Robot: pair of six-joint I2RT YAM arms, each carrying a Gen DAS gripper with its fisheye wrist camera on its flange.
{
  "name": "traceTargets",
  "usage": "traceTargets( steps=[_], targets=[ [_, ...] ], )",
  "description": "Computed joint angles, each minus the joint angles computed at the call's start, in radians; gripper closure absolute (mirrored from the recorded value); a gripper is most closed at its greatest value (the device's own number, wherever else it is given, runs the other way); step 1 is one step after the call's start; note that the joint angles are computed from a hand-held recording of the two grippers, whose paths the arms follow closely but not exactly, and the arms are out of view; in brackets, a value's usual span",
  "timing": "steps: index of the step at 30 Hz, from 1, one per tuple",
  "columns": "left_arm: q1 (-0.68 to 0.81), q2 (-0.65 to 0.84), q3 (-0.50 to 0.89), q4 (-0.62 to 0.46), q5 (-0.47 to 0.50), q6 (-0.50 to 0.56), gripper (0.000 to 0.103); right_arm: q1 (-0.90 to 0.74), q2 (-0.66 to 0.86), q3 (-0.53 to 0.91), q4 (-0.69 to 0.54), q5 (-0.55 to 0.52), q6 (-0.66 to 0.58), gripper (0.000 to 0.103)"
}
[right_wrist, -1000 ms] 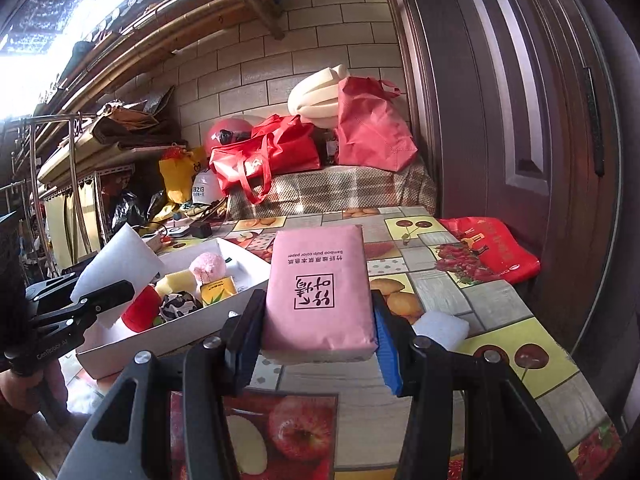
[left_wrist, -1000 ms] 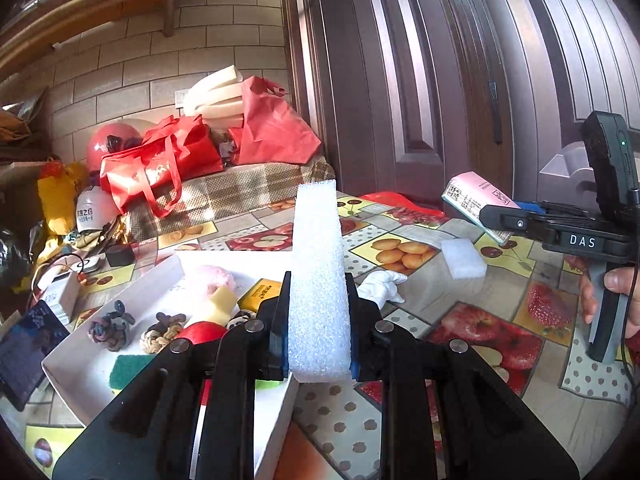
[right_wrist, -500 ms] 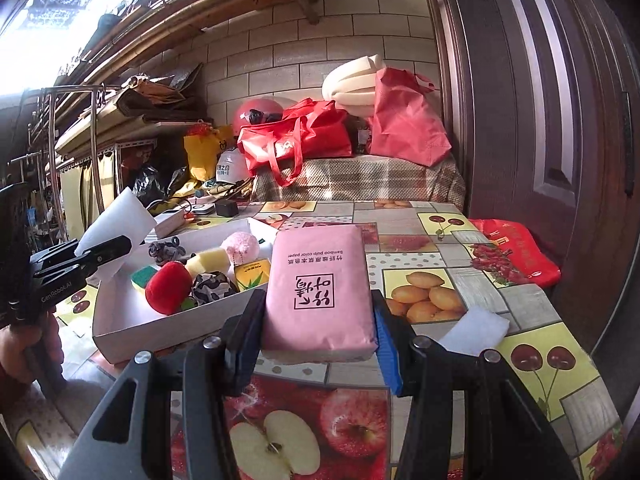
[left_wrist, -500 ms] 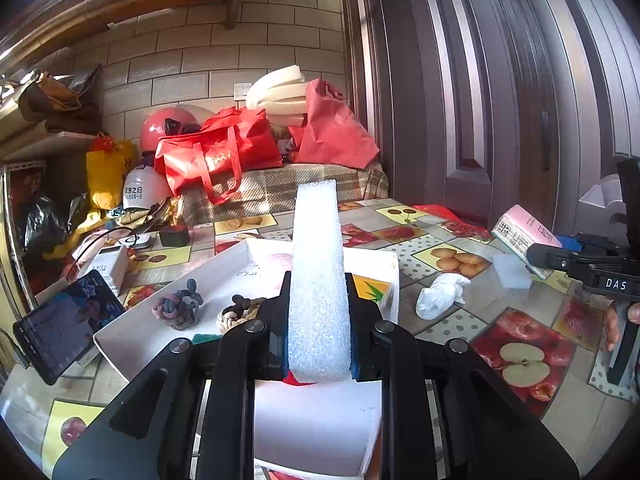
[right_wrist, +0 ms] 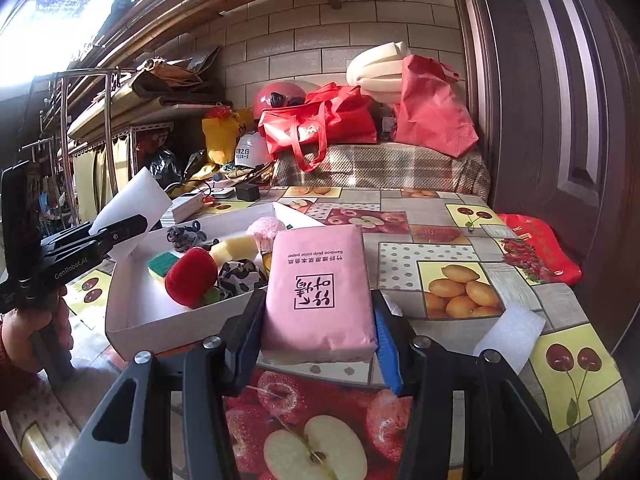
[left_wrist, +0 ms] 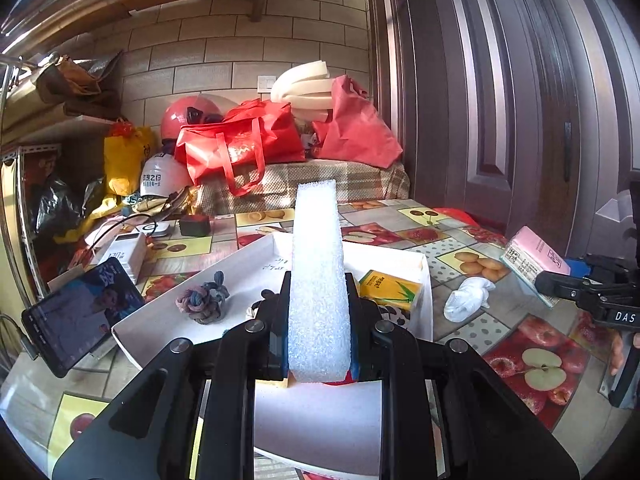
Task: Organize soft objects
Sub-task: 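Carry the foam strip and pink tissue pack over the tray with both tools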
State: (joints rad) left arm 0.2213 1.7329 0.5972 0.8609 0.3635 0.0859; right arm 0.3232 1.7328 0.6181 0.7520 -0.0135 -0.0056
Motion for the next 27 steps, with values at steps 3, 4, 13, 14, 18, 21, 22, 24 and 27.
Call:
traceTargets(
  steps=[3, 4, 13, 14, 18, 21, 22, 24, 27],
  targets=[
    [-0.001, 0.001, 0.001, -0.004, -0.001, -0.005, 0.084, 0.018, 0.012, 0.018, -0.014, 0.008, -0.008, 0.053],
    [-0.002, 0.002, 0.005, -0.008, -0.004, -0.004, 0.084, 0.024, 0.016, 0.025, -0.020, 0.010, -0.013, 0.053],
    [0.005, 0.018, 0.040, -0.040, -0.012, -0.001, 0.084, 0.083, 0.085, 0.115, -0.067, 0.033, -0.057, 0.053],
    [0.006, 0.021, 0.045, -0.044, -0.014, 0.000, 0.084, 0.087, 0.093, 0.127, -0.071, 0.035, -0.056, 0.053],
    [0.015, 0.036, 0.065, -0.052, -0.019, -0.001, 0.084, 0.098, 0.118, 0.166, -0.091, 0.041, -0.046, 0.053],
    [0.023, 0.044, 0.075, -0.057, -0.016, -0.003, 0.084, 0.106, 0.128, 0.180, -0.097, 0.049, -0.046, 0.053],
    [0.025, 0.046, 0.078, -0.060, -0.013, -0.006, 0.084, 0.109, 0.130, 0.183, -0.099, 0.053, -0.048, 0.053],
    [0.026, 0.047, 0.079, -0.058, -0.012, -0.005, 0.084, 0.115, 0.132, 0.184, -0.096, 0.062, -0.052, 0.053],
    [0.026, 0.049, 0.078, -0.052, -0.012, -0.001, 0.084, 0.118, 0.131, 0.178, -0.085, 0.072, -0.055, 0.053]
  ],
)
